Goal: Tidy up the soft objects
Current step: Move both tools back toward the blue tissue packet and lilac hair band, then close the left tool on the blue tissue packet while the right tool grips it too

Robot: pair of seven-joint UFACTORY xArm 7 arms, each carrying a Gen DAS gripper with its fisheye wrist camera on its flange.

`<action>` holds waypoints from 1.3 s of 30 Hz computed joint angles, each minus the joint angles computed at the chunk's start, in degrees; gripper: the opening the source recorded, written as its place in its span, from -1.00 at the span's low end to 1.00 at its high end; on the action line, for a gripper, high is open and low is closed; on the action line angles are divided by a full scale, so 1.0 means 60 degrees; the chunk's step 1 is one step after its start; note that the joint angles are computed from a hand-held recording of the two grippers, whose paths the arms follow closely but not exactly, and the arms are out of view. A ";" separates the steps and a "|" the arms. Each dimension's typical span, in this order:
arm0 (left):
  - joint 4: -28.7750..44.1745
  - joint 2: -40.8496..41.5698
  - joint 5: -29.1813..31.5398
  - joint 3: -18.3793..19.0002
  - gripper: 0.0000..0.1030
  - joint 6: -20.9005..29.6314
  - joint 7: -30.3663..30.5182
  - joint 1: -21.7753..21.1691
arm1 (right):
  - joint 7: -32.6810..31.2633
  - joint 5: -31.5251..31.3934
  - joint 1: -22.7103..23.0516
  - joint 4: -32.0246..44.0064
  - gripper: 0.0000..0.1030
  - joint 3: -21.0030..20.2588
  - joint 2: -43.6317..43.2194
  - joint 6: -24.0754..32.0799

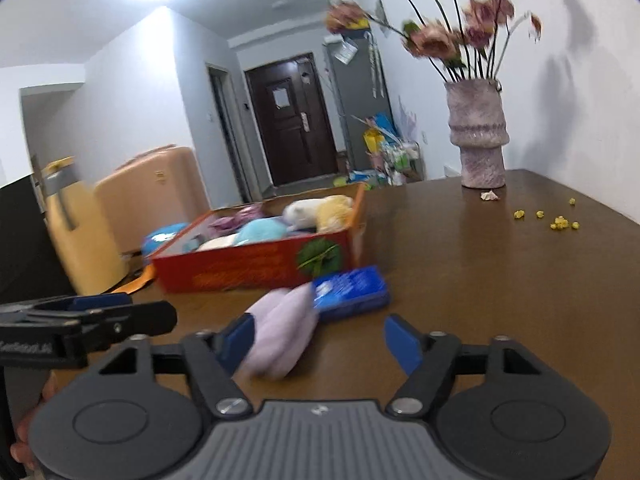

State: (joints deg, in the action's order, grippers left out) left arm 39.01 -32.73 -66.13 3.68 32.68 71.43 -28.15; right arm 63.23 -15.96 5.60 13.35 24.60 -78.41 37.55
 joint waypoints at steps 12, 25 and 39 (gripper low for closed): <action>0.5775 0.6357 0.2860 -0.1560 -0.35 0.2857 -0.3845 0.0977 | -0.1981 0.0321 -0.2722 0.0056 -0.26 -0.1899 0.4940 -0.4997; 0.5414 0.6347 0.1890 -0.2520 -0.05 0.2722 -0.3401 0.1862 | -0.1500 0.1477 -0.3095 -0.0849 -0.46 -0.1332 0.3991 -0.5615; 0.4073 0.4271 0.0609 -0.1990 -0.47 0.2610 -0.2614 0.1767 | -0.0875 0.1437 -0.2857 -0.0510 -0.65 -0.0090 0.1881 -0.4271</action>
